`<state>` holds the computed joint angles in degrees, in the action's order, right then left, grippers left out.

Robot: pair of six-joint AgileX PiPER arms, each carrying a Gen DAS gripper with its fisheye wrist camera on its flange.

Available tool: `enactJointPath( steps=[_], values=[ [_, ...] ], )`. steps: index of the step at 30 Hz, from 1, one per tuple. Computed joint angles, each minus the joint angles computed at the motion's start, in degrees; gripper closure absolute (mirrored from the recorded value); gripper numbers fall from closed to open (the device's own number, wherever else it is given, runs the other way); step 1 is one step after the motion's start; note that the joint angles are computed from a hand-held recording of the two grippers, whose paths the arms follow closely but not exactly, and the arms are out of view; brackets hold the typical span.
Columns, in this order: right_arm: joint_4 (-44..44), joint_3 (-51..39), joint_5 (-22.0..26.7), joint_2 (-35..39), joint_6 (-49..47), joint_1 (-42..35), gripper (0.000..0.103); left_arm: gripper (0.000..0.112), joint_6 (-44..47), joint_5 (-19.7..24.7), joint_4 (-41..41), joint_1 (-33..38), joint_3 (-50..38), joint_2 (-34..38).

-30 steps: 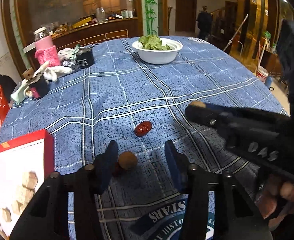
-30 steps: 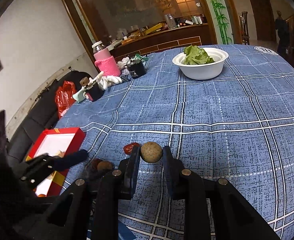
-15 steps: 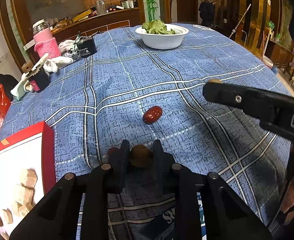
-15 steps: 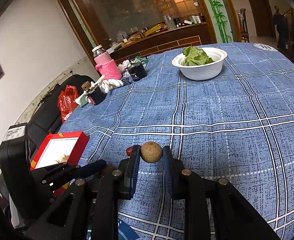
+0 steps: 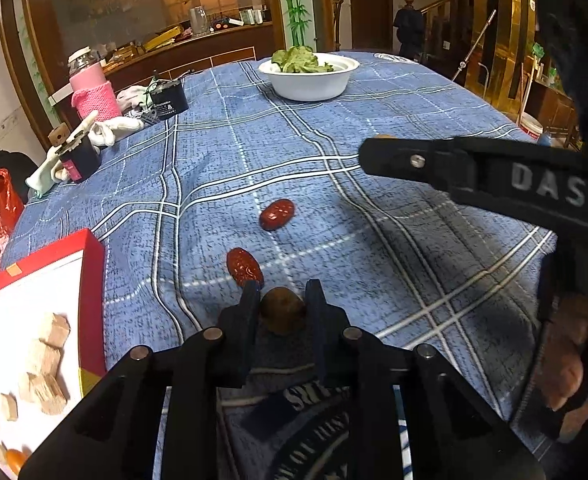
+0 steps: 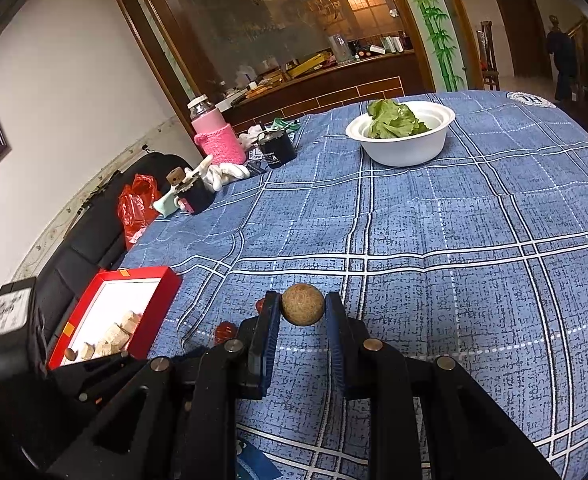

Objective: Organize fruits
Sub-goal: 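Grasp a brown round fruit with the right gripper while the left grasps another, then carry both held brown fruits over the red-rimmed box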

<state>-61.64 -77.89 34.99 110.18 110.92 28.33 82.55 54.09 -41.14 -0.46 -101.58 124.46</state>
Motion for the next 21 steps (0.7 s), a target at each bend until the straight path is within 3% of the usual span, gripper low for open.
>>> enactJointPath(
  steps=[11,15,21],
  values=[
    [-0.3,0.2,0.5,-0.3,0.2,0.2,0.079,0.091,-1.9,-3.3,2.3,-0.8,1.6,-0.1],
    [-0.5,0.2,0.3,-0.3,0.3,0.2,0.079,0.090,-7.3,1.8,3.7,0.1,-4.0,3.3],
    [-0.7,0.2,0.0,-0.3,0.1,0.2,0.079,0.092,-5.0,-0.6,1.8,0.4,-0.6,1.1]
  ],
)
